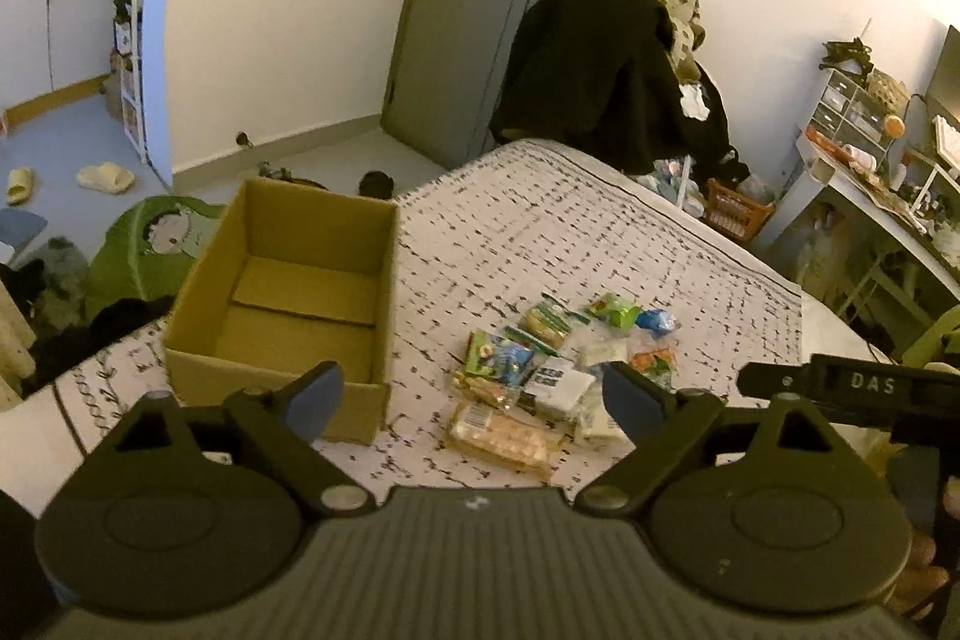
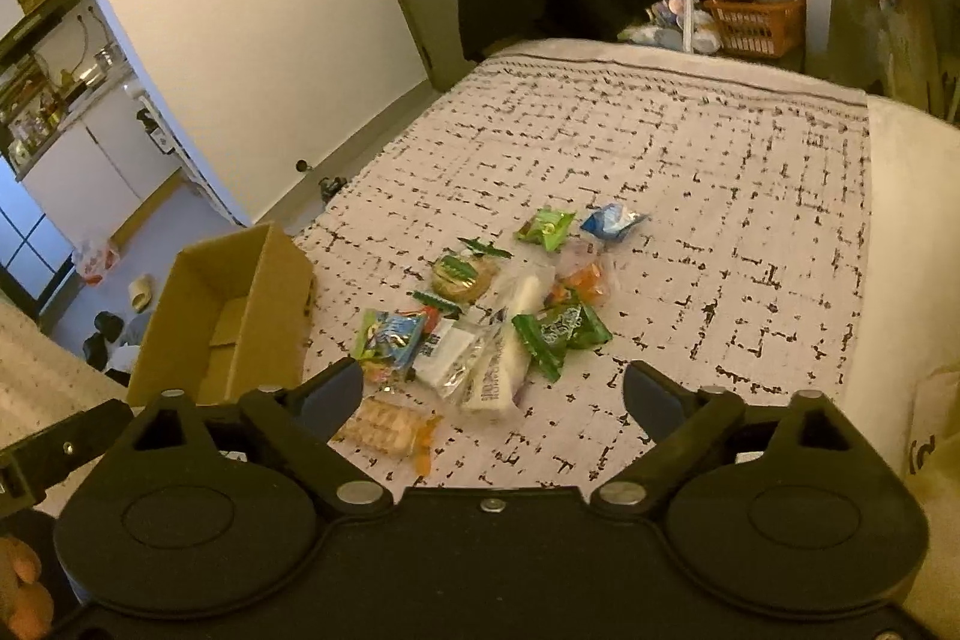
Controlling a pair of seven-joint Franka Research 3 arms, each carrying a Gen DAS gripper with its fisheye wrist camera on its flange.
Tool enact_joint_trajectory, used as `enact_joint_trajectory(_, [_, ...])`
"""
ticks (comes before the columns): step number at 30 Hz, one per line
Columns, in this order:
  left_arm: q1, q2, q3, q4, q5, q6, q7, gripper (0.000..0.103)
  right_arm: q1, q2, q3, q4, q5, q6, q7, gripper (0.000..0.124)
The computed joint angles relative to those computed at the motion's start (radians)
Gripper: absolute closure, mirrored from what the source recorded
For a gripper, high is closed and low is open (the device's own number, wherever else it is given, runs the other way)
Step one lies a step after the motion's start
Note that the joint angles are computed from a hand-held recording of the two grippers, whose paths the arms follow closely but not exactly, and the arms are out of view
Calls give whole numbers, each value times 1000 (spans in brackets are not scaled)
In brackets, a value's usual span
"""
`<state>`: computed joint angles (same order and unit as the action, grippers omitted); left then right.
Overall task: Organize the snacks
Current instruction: 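Grasp the green snack bag with the right tool while the left tool grasps the barcode wafer pack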
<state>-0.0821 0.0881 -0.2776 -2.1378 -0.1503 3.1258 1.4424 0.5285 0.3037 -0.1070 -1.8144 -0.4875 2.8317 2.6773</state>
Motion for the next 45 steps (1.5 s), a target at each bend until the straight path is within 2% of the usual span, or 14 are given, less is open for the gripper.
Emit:
enact_joint_trajectory(5, [-4, 50, -11, 51, 8, -30, -33, 24, -24, 30, 5, 19, 53, 10, -36, 39])
enact_joint_trajectory(8, [-15, 82, -5, 84, 23, -68, -89, 26, -34, 54, 3, 36, 96, 19, -69, 39])
enact_joint_trajectory(12, [-53, 129, 32, 131, 92, -113, -224, 27, -20, 88, -34, 57, 106, 45, -77, 39])
enact_joint_trajectory(16, [-83, 181, 56, 180, 155, -146, -349, 27, -35, 136, -28, 91, 153, 72, -174, 41])
enact_joint_trajectory(20, [-119, 243, 84, 244, 218, -188, -487, 27, -18, 178, -52, 127, 178, 64, -247, 48])
enact_joint_trajectory(24, [-177, 302, 141, 308, 314, -237, -650, 27, -32, 214, -42, 146, 238, 81, -324, 54])
enact_joint_trajectory(26, [-213, 331, 177, 345, 376, -272, -745, 27, -3, 236, -79, 161, 225, 78, -347, 54])
enact_joint_trajectory(27, [-215, 342, 177, 359, 394, -283, -772, 27, 11, 247, -97, 169, 215, 72, -355, 55])
enact_joint_trajectory(30, [-220, 387, 174, 410, 432, -309, -833, 27, -16, 272, -69, 184, 257, 70, -411, 63])
enact_joint_trajectory(32, [-234, 412, 184, 441, 467, -326, -874, 27, -33, 286, -53, 190, 291, 79, -450, 64])
enact_joint_trajectory(35, [-234, 460, 173, 503, 483, -382, -900, 27, -25, 323, -68, 225, 311, 75, -484, 65])
enact_joint_trajectory(39, [-241, 509, 168, 562, 495, -447, -926, 27, -71, 355, -8, 258, 378, 57, -592, 65])
enact_joint_trajectory(45, [-252, 535, 175, 587, 523, -480, -957, 27, -29, 401, -61, 308, 379, 37, -624, 65])
